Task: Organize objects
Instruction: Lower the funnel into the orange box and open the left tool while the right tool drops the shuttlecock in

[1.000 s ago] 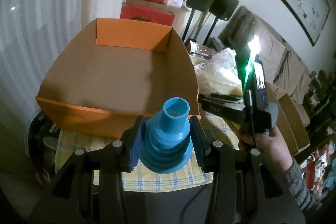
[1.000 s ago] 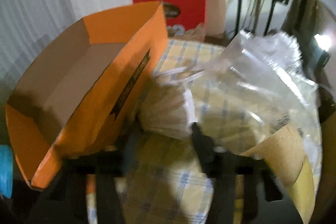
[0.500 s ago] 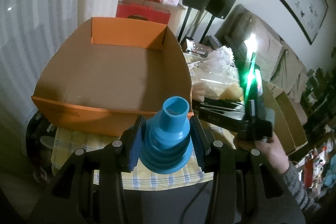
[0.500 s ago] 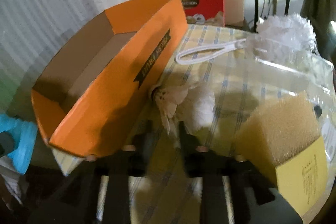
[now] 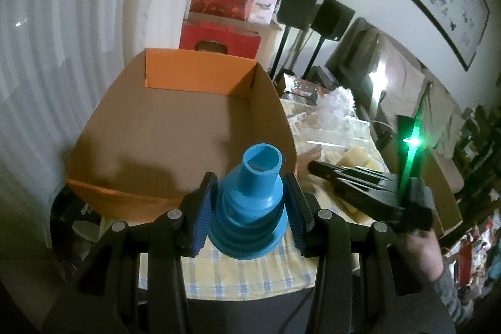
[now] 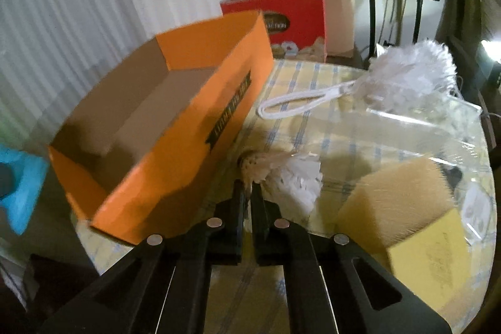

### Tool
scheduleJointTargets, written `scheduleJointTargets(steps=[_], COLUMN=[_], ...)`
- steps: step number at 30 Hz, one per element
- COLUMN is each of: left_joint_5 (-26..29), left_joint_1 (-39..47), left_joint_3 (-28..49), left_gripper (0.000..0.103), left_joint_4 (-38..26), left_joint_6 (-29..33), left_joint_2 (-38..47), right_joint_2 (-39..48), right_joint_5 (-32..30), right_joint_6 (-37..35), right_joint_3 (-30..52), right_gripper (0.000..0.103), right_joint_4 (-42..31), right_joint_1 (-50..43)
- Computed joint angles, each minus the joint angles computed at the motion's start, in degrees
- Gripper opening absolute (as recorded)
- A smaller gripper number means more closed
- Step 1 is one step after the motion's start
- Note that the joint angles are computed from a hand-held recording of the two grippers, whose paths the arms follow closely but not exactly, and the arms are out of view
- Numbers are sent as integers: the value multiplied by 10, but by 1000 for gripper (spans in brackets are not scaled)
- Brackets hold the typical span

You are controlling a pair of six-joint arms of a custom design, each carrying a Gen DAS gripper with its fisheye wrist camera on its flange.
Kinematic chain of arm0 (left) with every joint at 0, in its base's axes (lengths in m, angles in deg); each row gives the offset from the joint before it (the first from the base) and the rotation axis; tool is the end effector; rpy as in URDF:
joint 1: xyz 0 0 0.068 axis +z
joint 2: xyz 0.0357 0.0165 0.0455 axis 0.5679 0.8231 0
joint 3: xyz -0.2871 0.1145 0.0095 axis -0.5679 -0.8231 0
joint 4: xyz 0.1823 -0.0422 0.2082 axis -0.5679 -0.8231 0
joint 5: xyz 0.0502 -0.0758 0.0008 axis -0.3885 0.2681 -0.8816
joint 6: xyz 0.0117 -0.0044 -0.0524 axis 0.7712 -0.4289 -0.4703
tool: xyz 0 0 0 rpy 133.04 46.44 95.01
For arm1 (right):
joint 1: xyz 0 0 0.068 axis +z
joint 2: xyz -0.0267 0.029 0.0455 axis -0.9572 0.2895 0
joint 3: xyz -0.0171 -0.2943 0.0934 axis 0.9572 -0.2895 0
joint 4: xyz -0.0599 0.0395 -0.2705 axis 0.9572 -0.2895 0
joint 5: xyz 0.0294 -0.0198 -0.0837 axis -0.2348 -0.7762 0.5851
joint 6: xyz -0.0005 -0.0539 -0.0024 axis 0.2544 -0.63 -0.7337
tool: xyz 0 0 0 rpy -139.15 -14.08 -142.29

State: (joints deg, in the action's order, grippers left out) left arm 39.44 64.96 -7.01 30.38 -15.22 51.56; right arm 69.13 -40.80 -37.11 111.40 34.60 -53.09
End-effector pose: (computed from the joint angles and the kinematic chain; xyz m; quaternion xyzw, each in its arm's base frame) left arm 0.1533 0.0663 0.2296 -0.0211 0.9178 -0.1495 0.3672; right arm 0.2534 0.1029 0.1466 -0.1979 0.9077 0.1894 0.3178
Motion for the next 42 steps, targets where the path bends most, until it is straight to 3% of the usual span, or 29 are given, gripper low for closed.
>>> scheduleJointTargets(steps=[4, 10, 15, 22, 28, 34, 42], left_joint_5=[-7, -12, -17, -18, -38, -80, -103], left_joint_1=[-3, -3, -2, -2, -19, -43, -37], left_joint_3=[4, -1, -3, 2, 7, 16, 21], left_gripper=[40, 40, 40, 40, 40, 40, 41], left_joint_4=[14, 22, 37, 50, 80, 135, 195], left_joint_6=[-3, -2, -2, -7, -15, -25, -34], left_joint_2=[20, 33, 54, 63, 80, 131, 227], right_joint_2=[-21, 52, 73, 16, -92, -139, -51], right_joint_5=[8, -5, -7, -20, -18, -7, 64], right_joint_6=[-6, 24, 18, 27, 28, 32, 23], right_joint_3=[13, 38, 29, -2, 4, 42, 94], right_gripper=[3, 9, 3, 2, 2, 2, 3], right_joint_4=[-41, -41, -10, 13, -49, -101, -92], right_joint_1=[11, 10, 18, -2, -6, 56, 172])
